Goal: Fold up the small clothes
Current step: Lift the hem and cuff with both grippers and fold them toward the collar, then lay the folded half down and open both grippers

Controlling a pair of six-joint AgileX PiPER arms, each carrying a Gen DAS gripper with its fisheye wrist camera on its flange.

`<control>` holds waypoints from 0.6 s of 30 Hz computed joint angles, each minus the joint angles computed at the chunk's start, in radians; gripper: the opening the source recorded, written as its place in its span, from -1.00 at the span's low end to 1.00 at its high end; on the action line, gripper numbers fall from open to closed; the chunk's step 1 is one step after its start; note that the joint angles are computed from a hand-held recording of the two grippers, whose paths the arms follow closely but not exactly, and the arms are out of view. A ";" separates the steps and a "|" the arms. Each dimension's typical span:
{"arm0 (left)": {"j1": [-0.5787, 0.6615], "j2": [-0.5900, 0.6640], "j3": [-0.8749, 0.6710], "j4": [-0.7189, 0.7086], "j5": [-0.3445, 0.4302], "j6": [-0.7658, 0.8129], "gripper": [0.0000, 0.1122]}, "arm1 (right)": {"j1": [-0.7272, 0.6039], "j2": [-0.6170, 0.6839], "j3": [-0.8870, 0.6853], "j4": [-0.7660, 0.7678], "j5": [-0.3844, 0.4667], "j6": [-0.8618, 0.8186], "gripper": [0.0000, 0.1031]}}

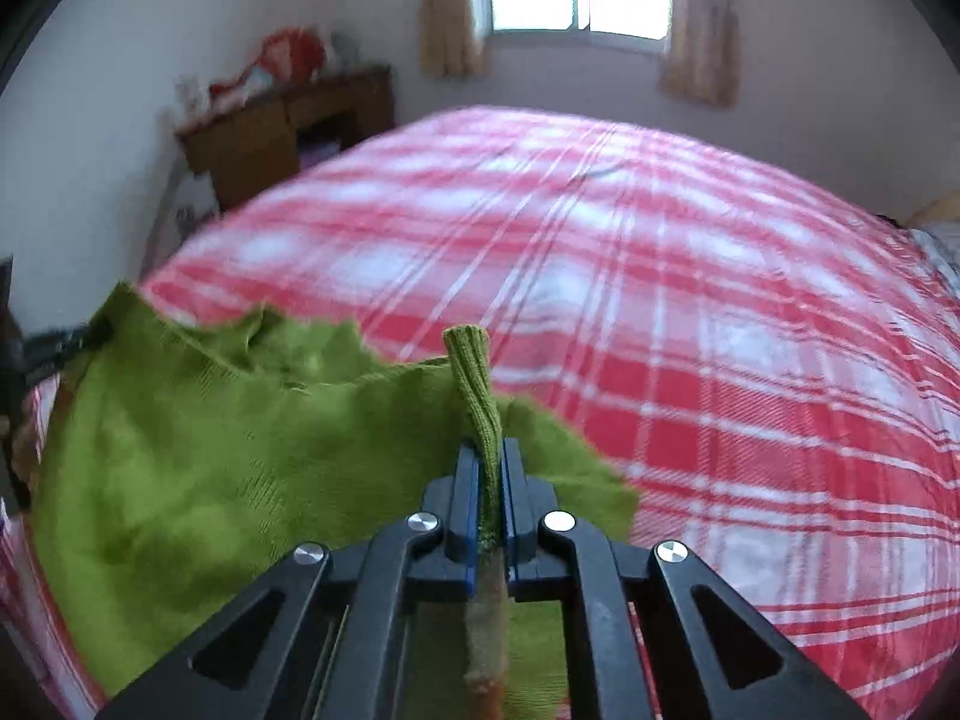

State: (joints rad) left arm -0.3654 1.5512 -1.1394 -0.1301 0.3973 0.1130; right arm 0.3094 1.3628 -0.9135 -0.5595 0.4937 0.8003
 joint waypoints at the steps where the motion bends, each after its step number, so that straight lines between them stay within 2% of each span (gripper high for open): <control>1: 0.003 -0.004 0.006 0.002 -0.010 -0.011 -0.90 | -0.005 -0.014 0.009 -0.017 -0.009 0.021 -0.90; 3: 0.001 0.005 0.003 0.017 -0.019 -0.045 -0.90 | -0.014 -0.027 0.015 -0.037 -0.016 0.048 -0.90; 6: -0.022 0.062 -0.041 0.099 0.014 -0.132 -0.90 | -0.037 0.037 -0.005 -0.001 -0.009 0.029 -0.90; 8: -0.055 0.106 -0.068 0.234 0.052 -0.252 -0.89 | -0.048 0.115 -0.021 -0.022 -0.005 0.053 -0.90; 9: -0.063 0.115 -0.076 0.276 0.071 -0.304 -0.78 | -0.054 0.136 -0.021 -0.054 -0.007 0.088 -0.85; 10: -0.060 0.115 -0.081 0.278 0.084 -0.324 -0.76 | -0.057 0.136 -0.006 -0.081 -0.020 0.121 -0.76; 12: -0.039 0.087 -0.065 0.228 0.082 -0.310 -0.60 | -0.050 0.133 -0.001 -0.131 0.010 0.191 -0.09; 13: -0.030 0.061 -0.046 0.205 0.080 -0.305 -0.55 | -0.038 0.108 0.012 -0.168 0.042 0.246 0.03; 15: -0.033 -0.002 0.000 0.256 0.076 -0.352 -0.18 | -0.009 0.018 0.068 -0.217 0.069 0.323 0.05; 18: -0.028 -0.144 0.131 0.256 0.012 -0.326 0.04 | 0.094 -0.146 0.140 -0.245 0.115 0.398 0.05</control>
